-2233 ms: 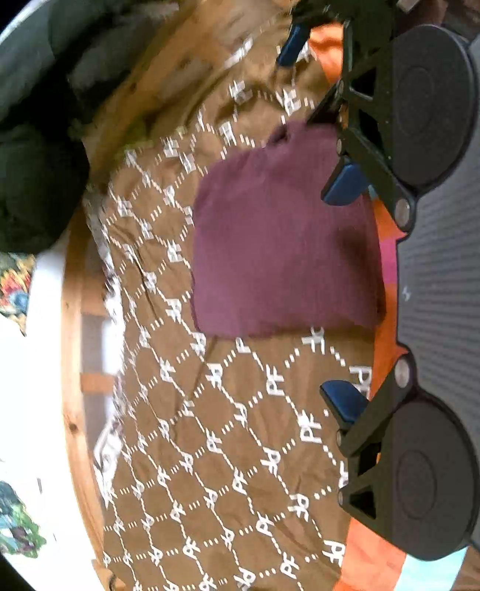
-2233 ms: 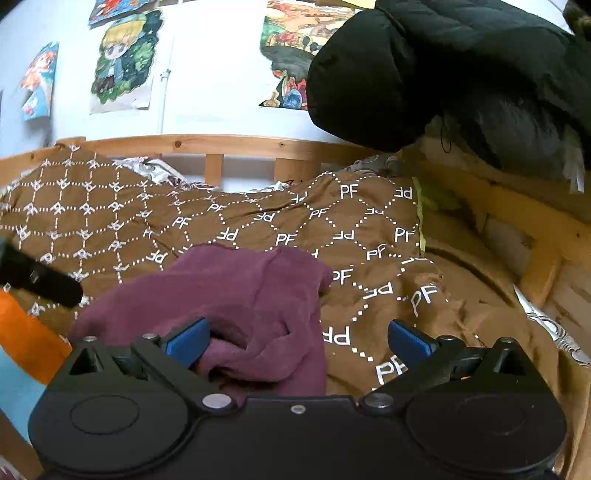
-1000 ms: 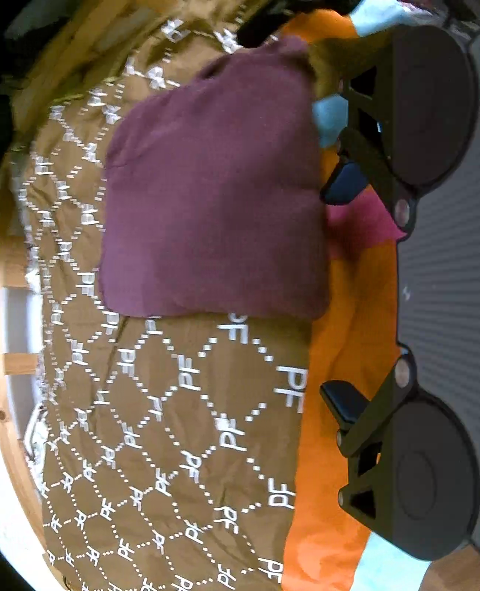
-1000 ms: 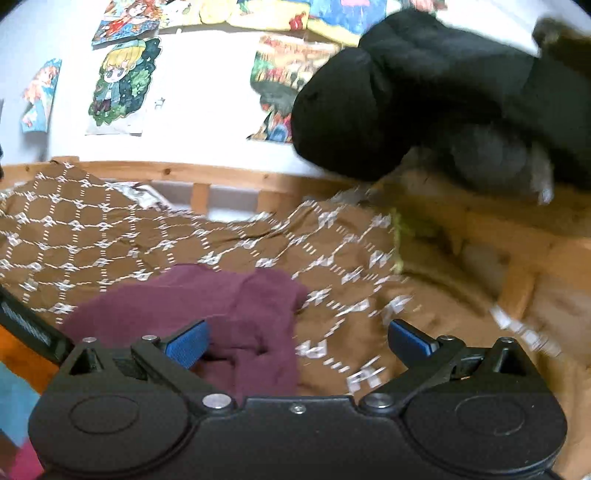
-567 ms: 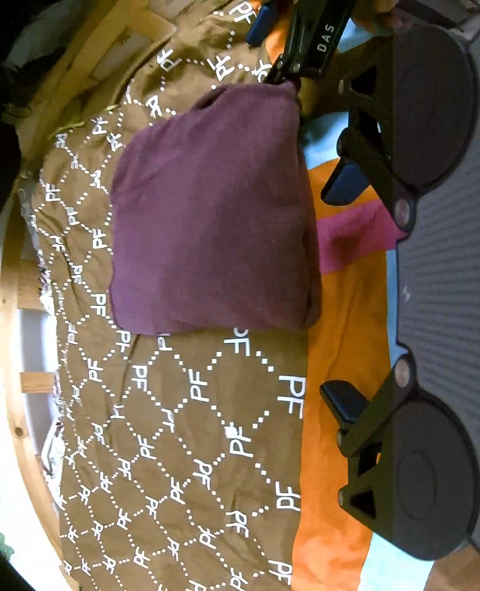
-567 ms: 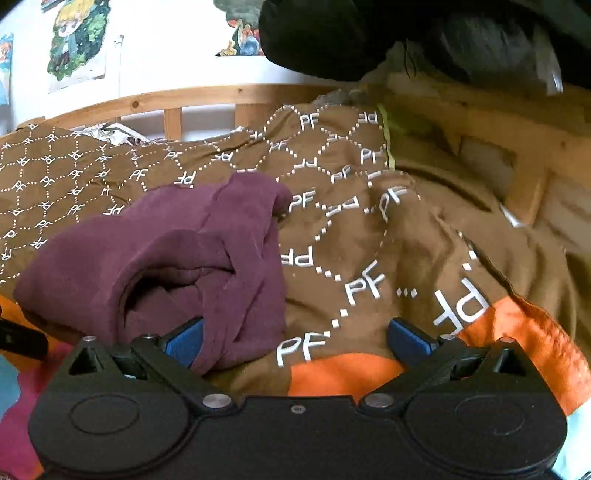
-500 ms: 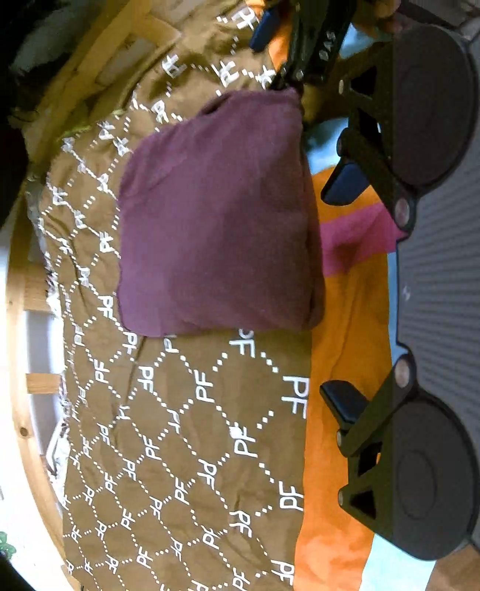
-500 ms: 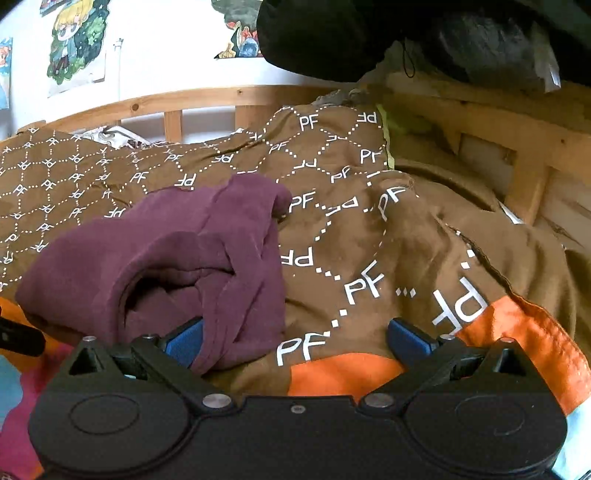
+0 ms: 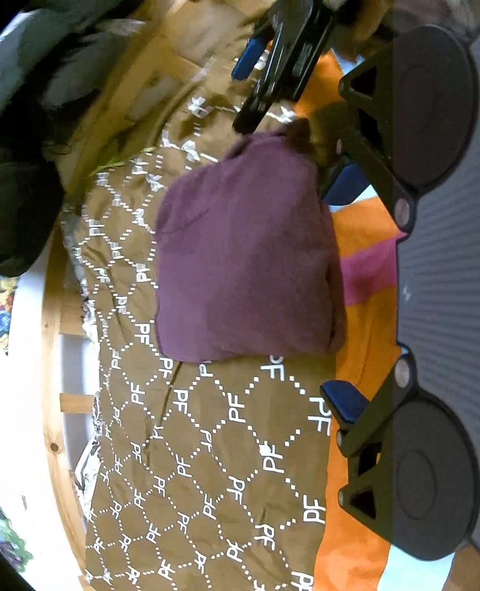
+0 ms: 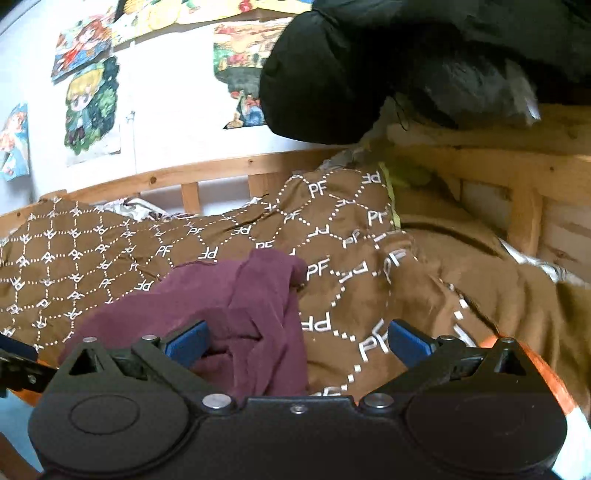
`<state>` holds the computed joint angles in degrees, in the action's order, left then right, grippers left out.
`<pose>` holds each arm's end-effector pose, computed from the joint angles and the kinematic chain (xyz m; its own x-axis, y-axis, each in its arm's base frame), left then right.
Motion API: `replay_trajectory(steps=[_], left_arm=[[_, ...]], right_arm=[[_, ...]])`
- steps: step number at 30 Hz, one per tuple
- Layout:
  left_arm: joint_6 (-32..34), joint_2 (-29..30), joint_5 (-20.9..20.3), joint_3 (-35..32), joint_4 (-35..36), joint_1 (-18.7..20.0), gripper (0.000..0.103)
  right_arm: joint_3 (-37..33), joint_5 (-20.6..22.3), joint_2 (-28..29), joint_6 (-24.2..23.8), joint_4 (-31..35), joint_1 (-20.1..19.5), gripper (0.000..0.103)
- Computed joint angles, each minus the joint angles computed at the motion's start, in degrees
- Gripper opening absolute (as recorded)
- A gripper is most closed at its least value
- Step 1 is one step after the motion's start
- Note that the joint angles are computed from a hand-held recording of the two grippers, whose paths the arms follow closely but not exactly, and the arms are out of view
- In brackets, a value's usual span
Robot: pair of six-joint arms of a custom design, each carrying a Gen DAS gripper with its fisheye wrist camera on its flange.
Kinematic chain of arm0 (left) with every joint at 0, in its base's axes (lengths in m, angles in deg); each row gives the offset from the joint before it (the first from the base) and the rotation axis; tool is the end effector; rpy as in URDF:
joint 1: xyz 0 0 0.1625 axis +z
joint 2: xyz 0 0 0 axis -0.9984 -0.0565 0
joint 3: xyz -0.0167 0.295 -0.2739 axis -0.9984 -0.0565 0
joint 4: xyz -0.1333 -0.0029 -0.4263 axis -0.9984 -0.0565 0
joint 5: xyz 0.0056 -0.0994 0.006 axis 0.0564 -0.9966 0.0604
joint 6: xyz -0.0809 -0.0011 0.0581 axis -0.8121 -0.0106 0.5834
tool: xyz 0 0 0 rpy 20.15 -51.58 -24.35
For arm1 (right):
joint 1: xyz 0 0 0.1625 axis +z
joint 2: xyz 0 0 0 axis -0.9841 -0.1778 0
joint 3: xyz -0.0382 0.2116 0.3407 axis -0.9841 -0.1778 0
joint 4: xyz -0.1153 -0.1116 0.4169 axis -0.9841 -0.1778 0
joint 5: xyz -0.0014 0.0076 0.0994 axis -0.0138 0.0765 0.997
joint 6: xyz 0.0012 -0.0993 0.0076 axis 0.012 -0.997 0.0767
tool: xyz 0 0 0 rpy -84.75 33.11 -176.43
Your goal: Fold small clothes
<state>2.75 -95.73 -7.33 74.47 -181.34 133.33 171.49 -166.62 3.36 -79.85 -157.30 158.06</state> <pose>-0.2068 -0.5182 0.0567 -0.8202 0.0849 -0.5657 0.4308 0.7423 -0.5132 0.0376 -0.5087 0.1380 -0.7262 -0.1743 0.6650 -0.6766 0.3525 -0.6465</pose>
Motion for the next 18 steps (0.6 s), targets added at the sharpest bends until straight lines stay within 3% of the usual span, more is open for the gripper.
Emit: replay_trajectory(steps=[2, 6, 10, 12, 14, 17, 18], left_arm=[[1.08, -0.47, -1.27, 0.84, -4.39, 0.23, 0.102], [5.95, -0.04, 0.10, 1.08, -12.76, 0.01, 0.103], [7.52, 1.16, 2.56, -2.50, -9.09, 1.28, 0.102], [6.57, 0.95, 1.82, -3.26, -6.49, 2.27, 0.102], [6.35, 1.17, 1.02, -3.73, -5.46, 3.00, 0.102], [5.87, 1.96, 0.84, -4.98, -3.36, 3.98, 0.102], [5.74, 2.21, 0.56, -5.45, -2.89, 4.30, 0.102]], right_arm=[[-3.33, 0.60, 1.86, -1.63, 0.79, 0.54, 0.102], [-8.72, 1.86, 1.10, 1.11, 12.51, 1.05, 0.102], [-13.25, 2.42, 2.36, 4.22, 16.52, 1.30, 0.095], [-15.93, 2.00, 3.57, 5.23, 18.05, 1.46, 0.086], [-17.86, 2.62, 4.15, 5.76, 20.82, 1.32, 0.061], [-19.62, 3.09, 4.10, 7.32, 26.17, 0.94, 0.034], [-19.77, 3.21, 3.95, 7.44, 27.75, 0.76, 0.029]])
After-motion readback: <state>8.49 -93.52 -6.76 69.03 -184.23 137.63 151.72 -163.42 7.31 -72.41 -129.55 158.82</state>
